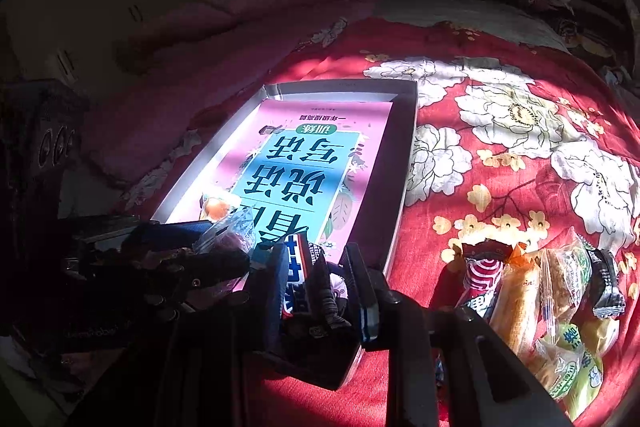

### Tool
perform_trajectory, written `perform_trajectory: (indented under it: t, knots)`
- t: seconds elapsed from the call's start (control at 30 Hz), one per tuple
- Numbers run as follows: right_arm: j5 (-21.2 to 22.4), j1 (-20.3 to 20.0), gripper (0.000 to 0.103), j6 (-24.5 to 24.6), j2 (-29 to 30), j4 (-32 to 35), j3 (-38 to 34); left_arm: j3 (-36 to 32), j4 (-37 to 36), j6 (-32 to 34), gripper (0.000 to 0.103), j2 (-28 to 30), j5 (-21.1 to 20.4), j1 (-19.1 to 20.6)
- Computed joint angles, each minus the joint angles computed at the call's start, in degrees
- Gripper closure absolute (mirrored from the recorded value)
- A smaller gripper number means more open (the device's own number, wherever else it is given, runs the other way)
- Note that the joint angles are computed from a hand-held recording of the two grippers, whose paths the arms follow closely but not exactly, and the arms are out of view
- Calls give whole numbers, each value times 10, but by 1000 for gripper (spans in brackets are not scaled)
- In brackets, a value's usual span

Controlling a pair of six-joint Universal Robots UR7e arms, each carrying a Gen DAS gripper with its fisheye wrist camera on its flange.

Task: Organize snacks
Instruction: 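Carry the candy bar with the right tool while the left tool carries the pastry bag to the tray, then release the candy bar into the tray while the left tool releases the pastry bag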

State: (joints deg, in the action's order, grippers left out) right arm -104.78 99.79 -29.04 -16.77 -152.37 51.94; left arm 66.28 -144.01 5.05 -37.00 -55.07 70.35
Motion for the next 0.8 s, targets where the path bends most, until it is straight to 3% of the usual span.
perform_trajectory:
  t: [0.17,0.33,0.57,0.8]
  knots:
    - [11,0,74,-11,-24,-5,34,-1,0,0,56,1,0,0]
    - [-10,5,74,-42,-33,-6,55,-2,3,1,56,2,3,0]
    - [-44,12,74,-78,-14,-25,42,-8,17,-4,53,7,9,-1]
    - [-47,9,74,-74,1,-29,23,-12,23,-14,48,8,0,0]
